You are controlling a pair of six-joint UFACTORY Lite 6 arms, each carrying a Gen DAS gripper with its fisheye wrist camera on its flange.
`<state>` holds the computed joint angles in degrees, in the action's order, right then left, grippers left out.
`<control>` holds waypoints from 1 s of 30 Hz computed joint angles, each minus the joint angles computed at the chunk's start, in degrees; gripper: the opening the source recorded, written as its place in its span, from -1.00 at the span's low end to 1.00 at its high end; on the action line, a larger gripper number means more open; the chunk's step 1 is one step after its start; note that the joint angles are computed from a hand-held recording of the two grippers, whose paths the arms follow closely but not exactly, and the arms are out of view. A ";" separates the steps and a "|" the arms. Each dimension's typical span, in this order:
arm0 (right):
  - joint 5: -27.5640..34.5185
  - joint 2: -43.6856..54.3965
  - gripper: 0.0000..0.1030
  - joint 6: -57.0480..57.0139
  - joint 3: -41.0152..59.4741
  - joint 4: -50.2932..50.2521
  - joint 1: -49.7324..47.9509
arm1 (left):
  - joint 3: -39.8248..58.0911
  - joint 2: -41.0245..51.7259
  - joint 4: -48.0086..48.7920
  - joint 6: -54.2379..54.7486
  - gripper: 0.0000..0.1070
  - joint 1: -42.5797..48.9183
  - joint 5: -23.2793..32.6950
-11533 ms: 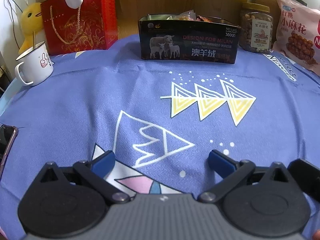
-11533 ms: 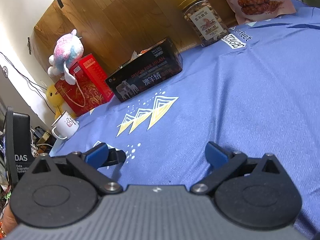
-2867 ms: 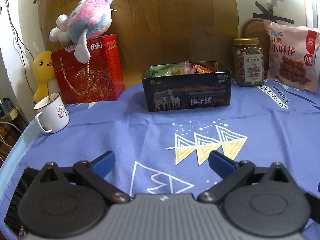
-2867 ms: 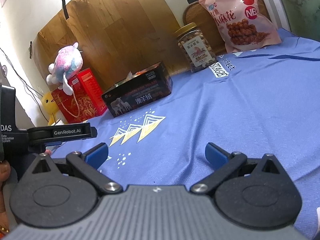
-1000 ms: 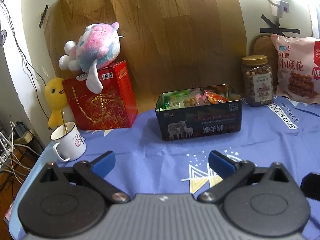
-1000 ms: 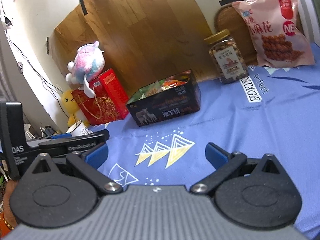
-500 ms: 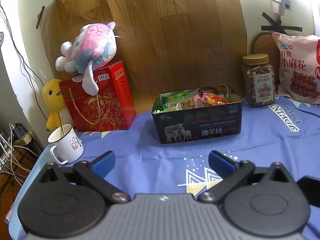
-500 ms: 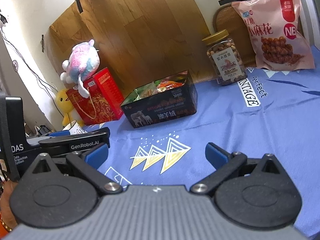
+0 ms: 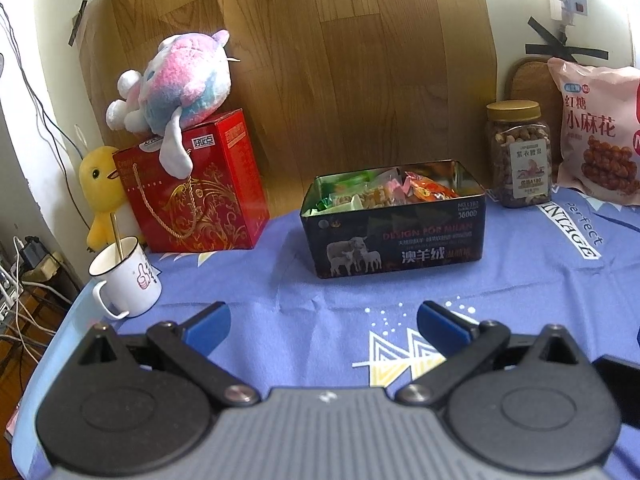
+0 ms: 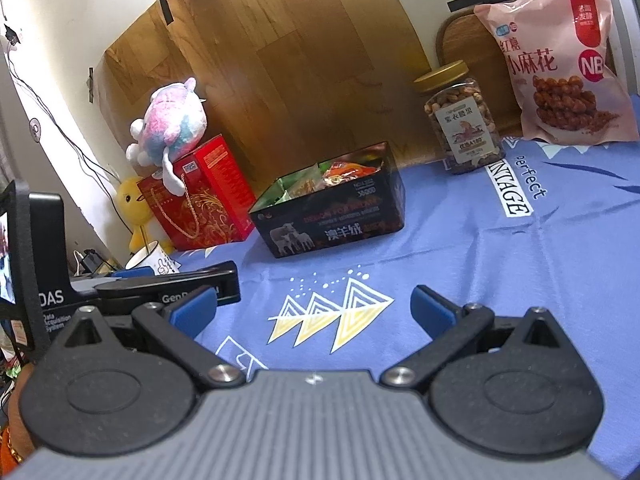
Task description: Organize snacks
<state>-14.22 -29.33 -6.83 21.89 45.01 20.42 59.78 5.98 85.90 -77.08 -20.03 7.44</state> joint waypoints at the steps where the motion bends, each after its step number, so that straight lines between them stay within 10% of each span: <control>1: -0.04 0.06 1.00 0.02 0.01 -0.03 0.09 | 0.09 0.09 -0.15 0.18 0.92 0.00 -0.08; 30: -1.39 3.64 1.00 0.82 1.76 -0.66 1.22 | 0.83 -0.25 -6.41 6.37 0.92 2.41 -2.08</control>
